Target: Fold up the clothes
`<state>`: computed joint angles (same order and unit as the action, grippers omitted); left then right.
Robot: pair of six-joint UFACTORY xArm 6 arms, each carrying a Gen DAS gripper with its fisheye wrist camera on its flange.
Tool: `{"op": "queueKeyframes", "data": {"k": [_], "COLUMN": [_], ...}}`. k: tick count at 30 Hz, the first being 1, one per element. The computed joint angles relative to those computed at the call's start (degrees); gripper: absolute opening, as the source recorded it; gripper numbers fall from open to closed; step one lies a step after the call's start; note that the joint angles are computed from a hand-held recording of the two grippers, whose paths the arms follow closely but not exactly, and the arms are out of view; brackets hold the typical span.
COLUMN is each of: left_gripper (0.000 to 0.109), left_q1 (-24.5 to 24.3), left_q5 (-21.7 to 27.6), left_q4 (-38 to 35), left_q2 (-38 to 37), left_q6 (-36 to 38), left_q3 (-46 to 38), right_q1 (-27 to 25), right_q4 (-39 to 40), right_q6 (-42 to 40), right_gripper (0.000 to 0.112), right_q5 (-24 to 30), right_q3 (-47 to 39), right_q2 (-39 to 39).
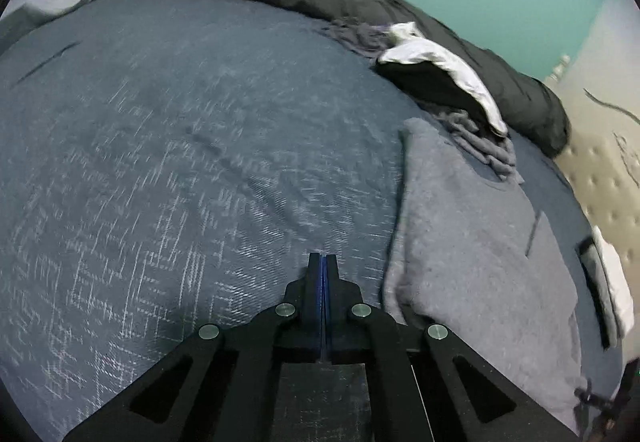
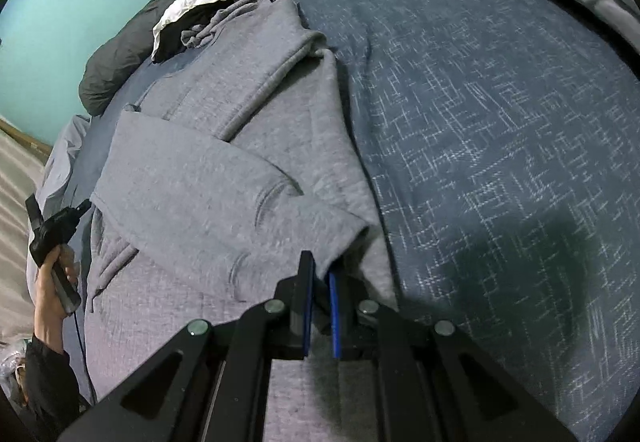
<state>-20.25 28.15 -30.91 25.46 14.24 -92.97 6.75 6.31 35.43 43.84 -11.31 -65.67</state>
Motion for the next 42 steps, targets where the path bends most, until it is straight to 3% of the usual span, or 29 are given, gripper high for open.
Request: {"op": "queueKeyframes", "data": {"k": [7,12,15,17,21,23,26,31,35,42], "left_gripper": [0.002,0.003,0.003,0.004,0.004,0.006,0.022,0.022,0.022,0.022], "left_q1": [-2.55,-2.91,-2.13,-1.68,-1.41,-1.09,-0.81,-1.02,-1.14,-1.54], "left_q5": [4.36,6.77,7.53,7.70,8.58,9.71,10.97,11.45,11.48,10.62], "left_q4": [6.51,5.56,4.69,4.20,2.77,0.81,-1.18,-1.04,-1.71,0.15], "left_q2": [1.75,2.11,1.90,1.19,0.80,0.53,-0.01,-0.78,-0.63,0.60], "left_q6": [0.67,2.09,2.16,2.13,3.11,4.00,4.97,5.55,5.65,6.35], "left_q3": [-2.69,-3.22,-3.36,-2.60,-2.50,-2.48,-2.18,-1.34,-1.70,-2.23], "right_q1": [-0.52,-0.66,-0.82,0.24,1.09,1.72,4.35,7.71,8.79,9.78], "right_q4": [-0.54,-0.84,-2.86,-8.77,-10.98,-7.75,-1.75,11.96,18.24,16.82], "right_q6": [-0.17,-1.58,-1.19,1.90,0.58,-3.33,-9.21,-23.12,-29.73,-30.87], "right_gripper": [0.007,0.007,0.013,0.018,0.031,0.032,0.034,0.039,0.043,0.047], "right_q5": [-0.18,2.27,6.59,9.08,5.07,0.84,-6.11,-13.51,-11.20,-4.13], "right_q3": [-1.32,-2.98,-5.55,-8.69,-14.69,-18.09,-24.81,-40.30,-56.87,-83.41], "right_q2": [1.77,3.02,3.59,4.33,9.96,16.12,28.39,50.14,66.63,87.60]}}
